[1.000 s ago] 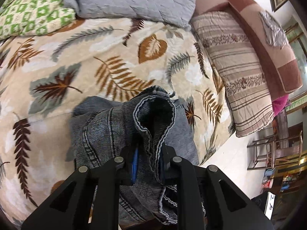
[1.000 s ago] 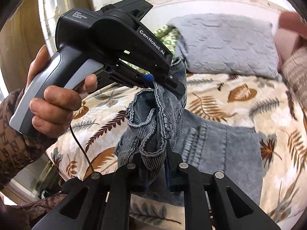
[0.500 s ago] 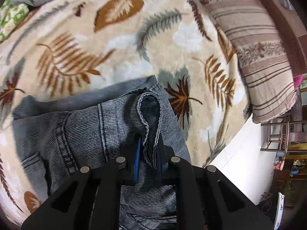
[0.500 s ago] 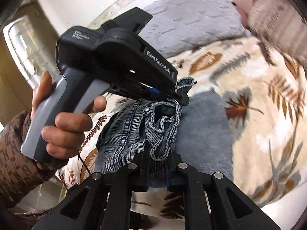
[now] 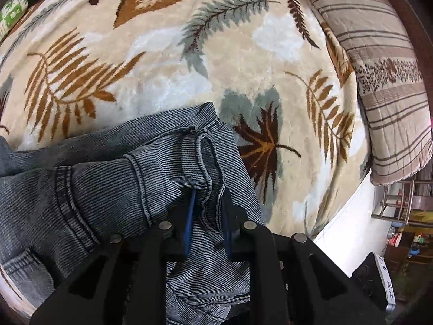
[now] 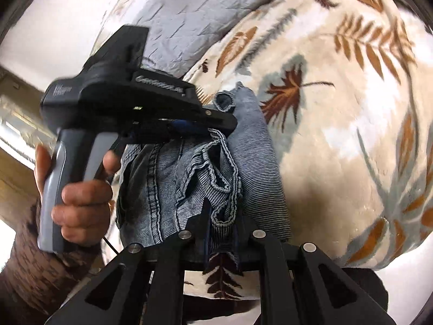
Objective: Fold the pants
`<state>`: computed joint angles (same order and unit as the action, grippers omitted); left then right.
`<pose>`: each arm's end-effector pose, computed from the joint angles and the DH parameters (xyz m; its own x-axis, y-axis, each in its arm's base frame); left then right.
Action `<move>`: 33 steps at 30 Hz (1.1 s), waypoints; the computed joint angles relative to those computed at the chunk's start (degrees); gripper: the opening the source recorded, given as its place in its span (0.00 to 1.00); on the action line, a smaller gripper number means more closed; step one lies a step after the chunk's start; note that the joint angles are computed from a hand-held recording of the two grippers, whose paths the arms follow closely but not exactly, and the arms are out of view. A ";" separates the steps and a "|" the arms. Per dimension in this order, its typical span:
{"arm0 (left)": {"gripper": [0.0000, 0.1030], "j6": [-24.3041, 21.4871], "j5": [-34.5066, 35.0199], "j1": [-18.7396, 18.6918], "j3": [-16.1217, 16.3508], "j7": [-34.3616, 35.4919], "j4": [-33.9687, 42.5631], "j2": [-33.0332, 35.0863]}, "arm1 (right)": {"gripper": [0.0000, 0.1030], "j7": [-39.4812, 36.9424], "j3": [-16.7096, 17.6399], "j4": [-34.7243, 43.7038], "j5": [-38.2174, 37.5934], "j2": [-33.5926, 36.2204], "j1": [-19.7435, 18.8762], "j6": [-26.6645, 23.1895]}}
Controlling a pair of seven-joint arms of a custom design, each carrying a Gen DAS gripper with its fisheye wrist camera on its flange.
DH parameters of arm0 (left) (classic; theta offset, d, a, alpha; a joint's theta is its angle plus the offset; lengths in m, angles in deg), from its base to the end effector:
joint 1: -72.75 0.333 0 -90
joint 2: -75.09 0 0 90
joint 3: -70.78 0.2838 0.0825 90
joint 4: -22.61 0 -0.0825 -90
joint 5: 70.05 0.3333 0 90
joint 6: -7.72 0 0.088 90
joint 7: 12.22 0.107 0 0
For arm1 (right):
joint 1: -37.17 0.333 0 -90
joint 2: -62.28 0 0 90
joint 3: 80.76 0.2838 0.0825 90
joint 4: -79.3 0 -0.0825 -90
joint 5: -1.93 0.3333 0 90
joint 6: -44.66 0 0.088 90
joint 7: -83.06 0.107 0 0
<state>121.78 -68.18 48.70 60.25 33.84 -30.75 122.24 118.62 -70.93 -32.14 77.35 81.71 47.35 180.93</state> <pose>0.6192 -0.3616 0.4076 0.2073 -0.9480 0.2414 -0.9659 -0.2375 -0.1034 0.5444 0.2033 0.3284 0.3730 -0.5846 -0.7205 -0.9109 -0.0830 -0.4043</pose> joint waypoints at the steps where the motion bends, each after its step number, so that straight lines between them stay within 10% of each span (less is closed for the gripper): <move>1: 0.19 0.68 -0.15 0.07 -0.06 -0.19 -0.88 -0.51 | 0.16 0.01 0.00 -0.05 0.16 -0.04 -0.16 -0.34; 9: 0.28 9.28 -2.99 2.66 -1.77 0.20 -17.29 -11.56 | 0.28 -1.22 -0.76 -2.59 0.24 -3.33 -0.22 -0.23; 17: 0.69 22.04 -0.18 4.79 -0.70 -3.42 -40.67 -30.43 | 0.61 -0.91 -2.22 -2.03 -0.28 -6.28 1.51 5.76; 24: 0.70 28.01 0.74 9.05 -0.53 -8.27 -59.08 -44.01 | 0.69 6.10 -0.43 10.14 -11.95 1.25 3.43 7.14; 33: 0.71 39.89 -17.02 12.01 -1.07 -2.54 -72.44 -47.51 | 0.68 17.50 3.03 27.23 -27.33 15.57 3.35 2.96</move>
